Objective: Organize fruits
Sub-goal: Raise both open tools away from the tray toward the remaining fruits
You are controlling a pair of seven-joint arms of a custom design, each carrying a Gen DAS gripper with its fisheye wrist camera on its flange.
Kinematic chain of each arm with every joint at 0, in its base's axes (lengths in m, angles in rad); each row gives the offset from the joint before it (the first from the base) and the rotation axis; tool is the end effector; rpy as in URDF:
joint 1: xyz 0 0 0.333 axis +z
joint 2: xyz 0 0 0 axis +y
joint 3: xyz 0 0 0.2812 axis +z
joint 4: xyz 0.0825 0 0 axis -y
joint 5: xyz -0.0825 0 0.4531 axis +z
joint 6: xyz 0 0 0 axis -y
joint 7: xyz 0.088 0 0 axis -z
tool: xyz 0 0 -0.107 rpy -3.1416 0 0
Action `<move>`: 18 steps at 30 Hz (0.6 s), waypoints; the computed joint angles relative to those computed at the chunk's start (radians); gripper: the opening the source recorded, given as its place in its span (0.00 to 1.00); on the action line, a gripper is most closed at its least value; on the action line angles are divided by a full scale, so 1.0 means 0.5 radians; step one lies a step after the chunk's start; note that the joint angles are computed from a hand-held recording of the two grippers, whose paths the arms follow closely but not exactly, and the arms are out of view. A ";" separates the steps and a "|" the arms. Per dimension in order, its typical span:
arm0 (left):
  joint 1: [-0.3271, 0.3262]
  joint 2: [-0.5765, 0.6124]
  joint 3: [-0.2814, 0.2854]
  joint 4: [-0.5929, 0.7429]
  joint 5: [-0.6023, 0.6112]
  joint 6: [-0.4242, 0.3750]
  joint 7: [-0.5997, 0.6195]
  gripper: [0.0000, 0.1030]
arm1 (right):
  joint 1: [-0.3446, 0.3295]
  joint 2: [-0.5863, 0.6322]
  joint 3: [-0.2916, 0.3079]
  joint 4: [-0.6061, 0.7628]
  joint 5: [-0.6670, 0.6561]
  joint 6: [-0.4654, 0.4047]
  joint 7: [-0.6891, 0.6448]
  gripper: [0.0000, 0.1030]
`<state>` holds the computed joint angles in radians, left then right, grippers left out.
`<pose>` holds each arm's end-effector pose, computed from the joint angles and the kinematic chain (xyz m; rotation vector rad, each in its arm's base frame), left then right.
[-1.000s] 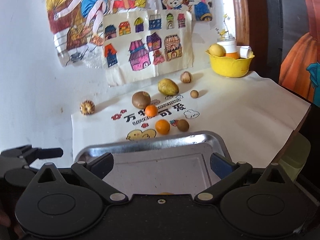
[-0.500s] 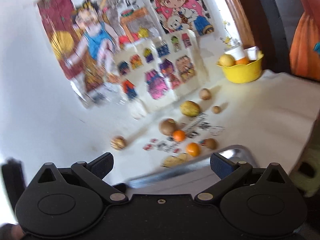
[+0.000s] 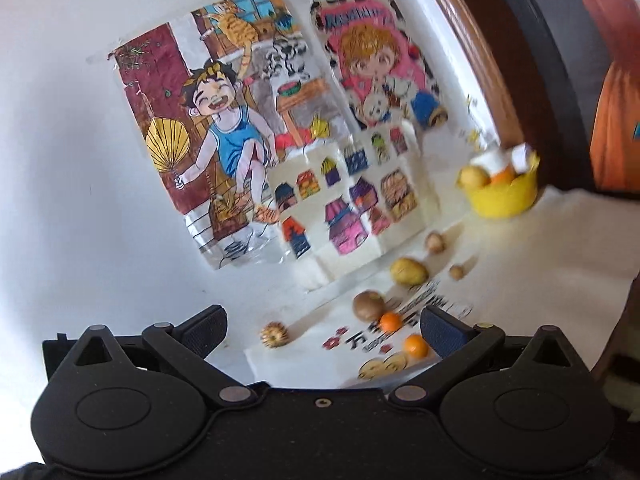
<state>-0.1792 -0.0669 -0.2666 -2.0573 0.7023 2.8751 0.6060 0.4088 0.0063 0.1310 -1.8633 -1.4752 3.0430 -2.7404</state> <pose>0.5645 -0.3132 0.4957 -1.6228 1.7698 -1.0248 0.5215 0.4017 0.5324 -1.3255 1.3657 -0.4560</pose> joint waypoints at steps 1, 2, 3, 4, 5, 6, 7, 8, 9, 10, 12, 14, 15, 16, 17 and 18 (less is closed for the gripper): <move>0.004 -0.011 -0.001 -0.003 0.019 -0.013 -0.026 1.00 | 0.009 -0.016 0.008 -0.011 0.021 -0.058 -0.040 1.00; 0.006 -0.017 0.001 -0.006 0.007 -0.014 -0.030 1.00 | 0.021 -0.033 0.022 -0.026 0.098 -0.146 -0.137 1.00; 0.007 -0.020 0.003 -0.006 -0.018 -0.017 -0.021 1.00 | 0.030 -0.038 0.035 -0.028 0.155 -0.214 -0.221 1.00; 0.010 -0.021 0.003 -0.003 -0.027 -0.019 -0.018 1.00 | 0.037 -0.039 0.045 -0.022 0.178 -0.262 -0.277 1.00; 0.017 -0.019 0.001 0.004 -0.010 -0.021 -0.028 1.00 | 0.042 -0.036 0.050 -0.016 0.191 -0.286 -0.316 1.00; 0.023 -0.013 -0.001 0.015 0.012 -0.030 -0.040 1.00 | 0.047 -0.031 0.055 -0.009 0.209 -0.302 -0.363 1.00; 0.027 -0.004 -0.003 0.031 0.038 -0.046 -0.055 1.00 | 0.051 -0.021 0.056 0.004 0.223 -0.301 -0.406 1.00; 0.029 0.007 -0.001 0.049 0.063 -0.059 -0.068 1.00 | 0.055 -0.005 0.056 0.021 0.239 -0.299 -0.449 1.00; 0.030 0.019 0.002 0.068 0.094 -0.073 -0.088 1.00 | 0.063 0.017 0.056 0.045 0.296 -0.313 -0.530 1.00; 0.029 0.034 0.009 0.086 0.120 -0.078 -0.107 1.00 | 0.072 0.036 0.054 0.064 0.351 -0.328 -0.596 1.00; 0.022 0.070 0.030 0.124 0.131 -0.082 -0.108 1.00 | 0.087 0.094 0.044 0.120 0.495 -0.340 -0.747 1.00; 0.014 0.109 0.057 0.159 0.145 -0.074 -0.114 1.00 | 0.105 0.165 0.025 0.188 0.635 -0.341 -0.890 1.00; 0.009 0.131 0.071 0.179 0.149 -0.075 -0.116 1.00 | 0.113 0.204 0.017 0.225 0.728 -0.338 -0.983 1.00; 0.004 0.155 0.087 0.200 0.160 -0.072 -0.123 1.00 | 0.118 0.249 0.006 0.264 0.824 -0.312 -1.082 1.00; -0.002 0.179 0.104 0.221 0.169 -0.069 -0.126 1.00 | 0.128 0.293 -0.006 0.304 0.902 -0.302 -1.165 1.00; -0.010 0.201 0.121 0.240 0.182 -0.074 -0.133 1.00 | 0.141 0.335 -0.016 0.347 0.979 -0.314 -1.247 1.00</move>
